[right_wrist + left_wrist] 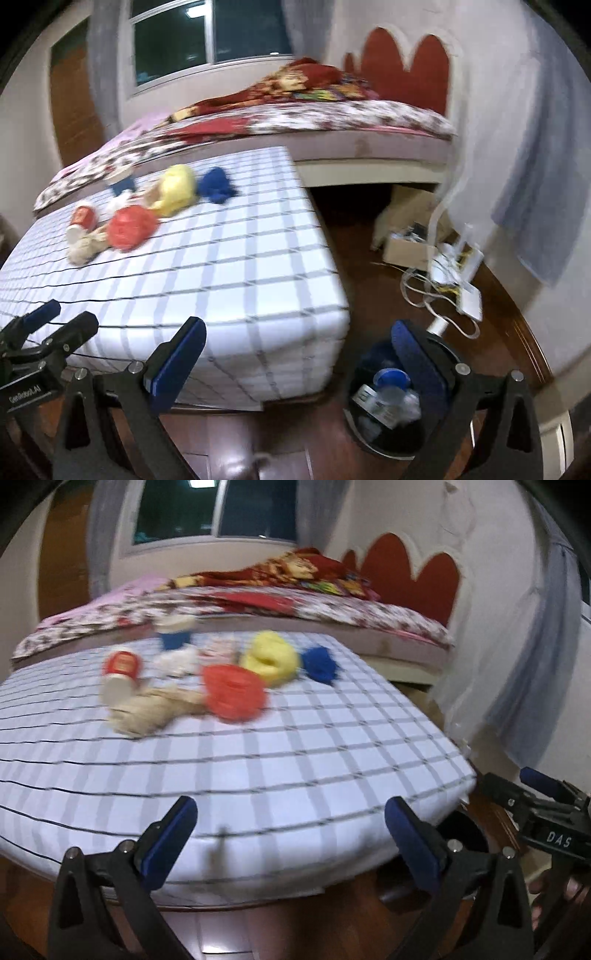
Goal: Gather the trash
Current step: 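Move both tools back over the table, then grasp the beige cloth with the left tool while the right tool grasps the red bag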
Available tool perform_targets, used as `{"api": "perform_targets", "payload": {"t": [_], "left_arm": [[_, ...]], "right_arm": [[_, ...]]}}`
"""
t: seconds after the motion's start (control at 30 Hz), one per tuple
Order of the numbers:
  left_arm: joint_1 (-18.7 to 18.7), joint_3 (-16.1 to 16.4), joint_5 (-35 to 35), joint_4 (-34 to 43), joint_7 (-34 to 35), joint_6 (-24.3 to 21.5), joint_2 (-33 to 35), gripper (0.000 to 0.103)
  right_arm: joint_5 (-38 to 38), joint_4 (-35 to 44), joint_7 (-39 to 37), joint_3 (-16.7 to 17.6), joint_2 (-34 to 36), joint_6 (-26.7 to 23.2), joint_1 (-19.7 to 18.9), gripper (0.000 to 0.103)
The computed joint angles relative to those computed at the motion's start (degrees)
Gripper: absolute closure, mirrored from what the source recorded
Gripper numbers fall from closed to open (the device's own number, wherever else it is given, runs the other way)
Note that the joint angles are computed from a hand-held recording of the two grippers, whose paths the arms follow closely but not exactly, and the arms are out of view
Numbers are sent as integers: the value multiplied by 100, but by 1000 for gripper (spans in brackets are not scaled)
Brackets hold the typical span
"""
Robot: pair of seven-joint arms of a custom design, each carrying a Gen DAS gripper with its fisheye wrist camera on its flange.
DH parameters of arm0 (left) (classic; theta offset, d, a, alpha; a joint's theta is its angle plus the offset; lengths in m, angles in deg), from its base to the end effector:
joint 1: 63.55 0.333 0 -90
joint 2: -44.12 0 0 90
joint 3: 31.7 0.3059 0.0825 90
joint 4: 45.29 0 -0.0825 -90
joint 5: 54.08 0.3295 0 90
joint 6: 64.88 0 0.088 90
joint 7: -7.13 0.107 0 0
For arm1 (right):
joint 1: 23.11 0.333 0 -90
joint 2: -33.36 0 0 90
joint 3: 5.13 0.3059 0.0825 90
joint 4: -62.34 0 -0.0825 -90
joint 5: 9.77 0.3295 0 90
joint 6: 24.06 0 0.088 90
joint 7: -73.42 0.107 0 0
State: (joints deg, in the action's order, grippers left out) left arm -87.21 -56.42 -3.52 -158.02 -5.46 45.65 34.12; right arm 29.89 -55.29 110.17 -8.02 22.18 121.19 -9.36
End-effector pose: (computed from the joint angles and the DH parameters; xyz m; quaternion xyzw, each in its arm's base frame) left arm 0.3466 -0.3324 0.5828 -0.8063 0.3914 -0.2655 0.3553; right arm 0.4889 0.0842 0.6040 -0.8188 0.3932 -0.1720 0.3813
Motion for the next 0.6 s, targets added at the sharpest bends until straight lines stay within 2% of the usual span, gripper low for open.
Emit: {"api": "perform_targets", "payload": {"t": [0.13, 0.27, 0.43, 0.6], "left_arm": [[131, 73, -251, -559, 81, -323, -673, 1], [419, 171, -513, -1150, 245, -340, -1348, 1], [840, 386, -655, -1626, 685, -42, -1779, 1], [1160, 743, -850, -1928, 1379, 777, -1816, 4]], "right_arm": [[124, 144, -53, 203, 37, -139, 265, 1], [396, 361, -299, 354, 187, -215, 539, 1], [378, 660, -404, 578, 495, -237, 712, 1], [123, 1055, -309, 798, 947, -214, 782, 1]]}}
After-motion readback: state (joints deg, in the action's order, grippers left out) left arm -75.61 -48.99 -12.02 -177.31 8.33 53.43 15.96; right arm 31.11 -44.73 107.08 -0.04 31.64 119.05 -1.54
